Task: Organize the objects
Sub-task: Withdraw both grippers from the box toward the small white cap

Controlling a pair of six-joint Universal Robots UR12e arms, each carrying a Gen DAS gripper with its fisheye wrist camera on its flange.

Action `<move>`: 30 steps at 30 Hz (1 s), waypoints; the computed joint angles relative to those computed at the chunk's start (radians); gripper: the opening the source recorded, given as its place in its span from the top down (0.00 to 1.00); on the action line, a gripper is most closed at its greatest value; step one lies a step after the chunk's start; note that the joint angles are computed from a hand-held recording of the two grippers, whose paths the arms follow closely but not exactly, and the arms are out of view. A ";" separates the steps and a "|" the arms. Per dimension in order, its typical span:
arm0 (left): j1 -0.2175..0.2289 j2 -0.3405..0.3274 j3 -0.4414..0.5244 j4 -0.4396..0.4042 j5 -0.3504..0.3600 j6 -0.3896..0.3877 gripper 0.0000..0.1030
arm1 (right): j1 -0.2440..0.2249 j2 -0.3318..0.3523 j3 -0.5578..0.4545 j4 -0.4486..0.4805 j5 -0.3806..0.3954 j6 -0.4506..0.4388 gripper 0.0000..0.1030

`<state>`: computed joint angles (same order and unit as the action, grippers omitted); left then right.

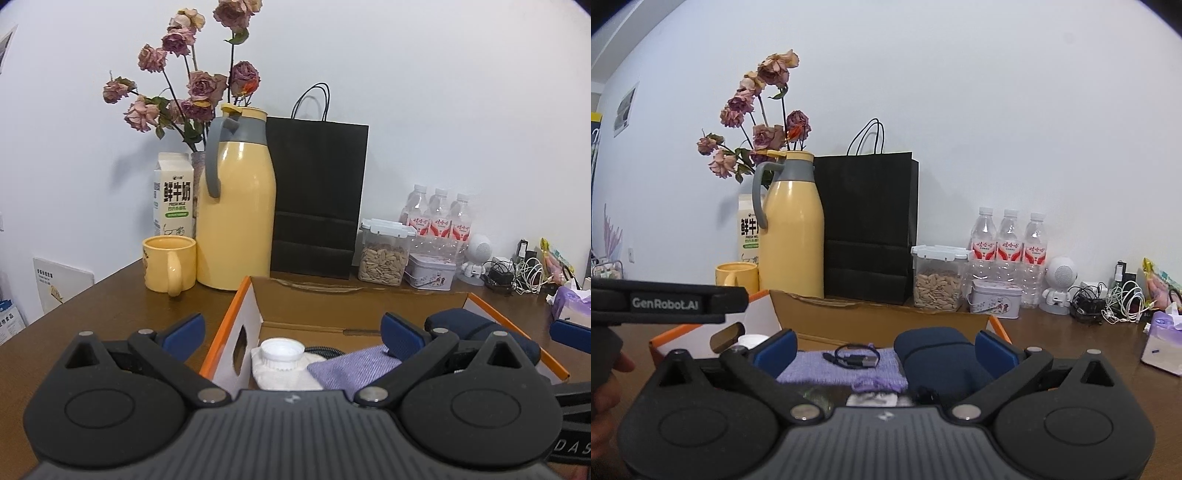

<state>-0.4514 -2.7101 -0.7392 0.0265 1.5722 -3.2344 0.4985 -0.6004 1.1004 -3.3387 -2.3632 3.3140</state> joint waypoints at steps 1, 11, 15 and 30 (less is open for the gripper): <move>0.000 0.005 -0.015 0.019 0.005 0.001 0.00 | 0.002 -0.002 0.005 -0.001 -0.002 0.000 0.00; 0.009 0.059 -0.142 0.059 0.019 -0.035 0.00 | 0.022 -0.010 0.033 -0.013 -0.027 -0.028 0.00; 0.012 0.077 -0.179 0.068 0.018 -0.038 0.00 | 0.031 -0.015 0.047 -0.004 -0.039 -0.028 0.00; 0.010 0.123 -0.269 0.014 -0.002 0.079 0.00 | 0.039 -0.047 0.094 0.107 -0.010 0.062 0.00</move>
